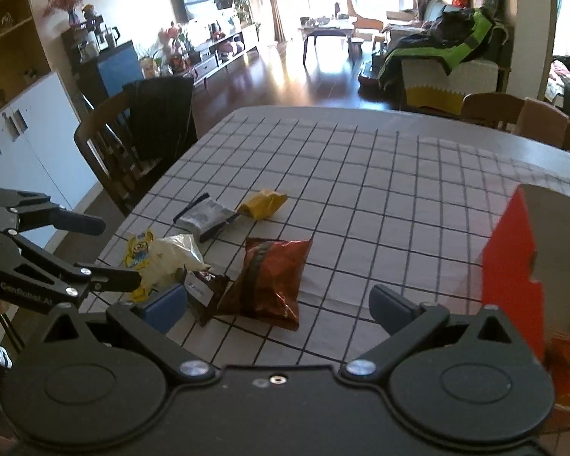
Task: Organize snacks
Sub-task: 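Grasp the cream snack bag with the left tool while the right tool grasps the brown chip bag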
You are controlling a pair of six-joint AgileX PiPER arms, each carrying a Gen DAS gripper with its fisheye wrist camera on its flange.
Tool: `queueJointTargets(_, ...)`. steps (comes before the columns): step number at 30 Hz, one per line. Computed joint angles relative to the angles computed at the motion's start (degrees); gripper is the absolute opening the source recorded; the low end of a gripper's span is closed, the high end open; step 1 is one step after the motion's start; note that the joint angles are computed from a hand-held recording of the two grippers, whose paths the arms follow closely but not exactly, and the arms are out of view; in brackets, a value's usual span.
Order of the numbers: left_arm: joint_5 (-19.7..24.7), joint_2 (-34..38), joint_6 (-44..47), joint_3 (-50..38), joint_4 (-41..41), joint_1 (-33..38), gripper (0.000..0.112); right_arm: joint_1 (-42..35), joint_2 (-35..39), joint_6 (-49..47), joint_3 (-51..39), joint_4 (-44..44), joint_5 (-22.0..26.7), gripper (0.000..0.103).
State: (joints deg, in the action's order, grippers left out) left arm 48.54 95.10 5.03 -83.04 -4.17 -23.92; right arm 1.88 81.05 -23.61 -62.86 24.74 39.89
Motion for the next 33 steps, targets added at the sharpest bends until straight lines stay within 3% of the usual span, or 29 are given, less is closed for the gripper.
queueJointTargets(11,3.9,11.7,0.0,-8.4,1.2,3.6,0.087,3.4,12.4,5.2,-7.1,-3.9,-2.5,0.1)
queueJointTargets(23,6.2,19.0,-0.8,-15.2,6.5,1.1,0.086,7.5,23.0,15.6,-13.7,-12.2,-2.4,0.092)
queueJointTargets(29,6.8,19.9,1.1,-15.9,6.7,0.0,0.058,8.1,24.1,14.4,-14.5,-11.5,-1.2,0.081)
queueJointTargets(33,7.0,20.1,0.8,-16.1,6.9,-0.2,0.045,8.2,24.2,13.6,-14.9,-10.3,-0.6,0.073)
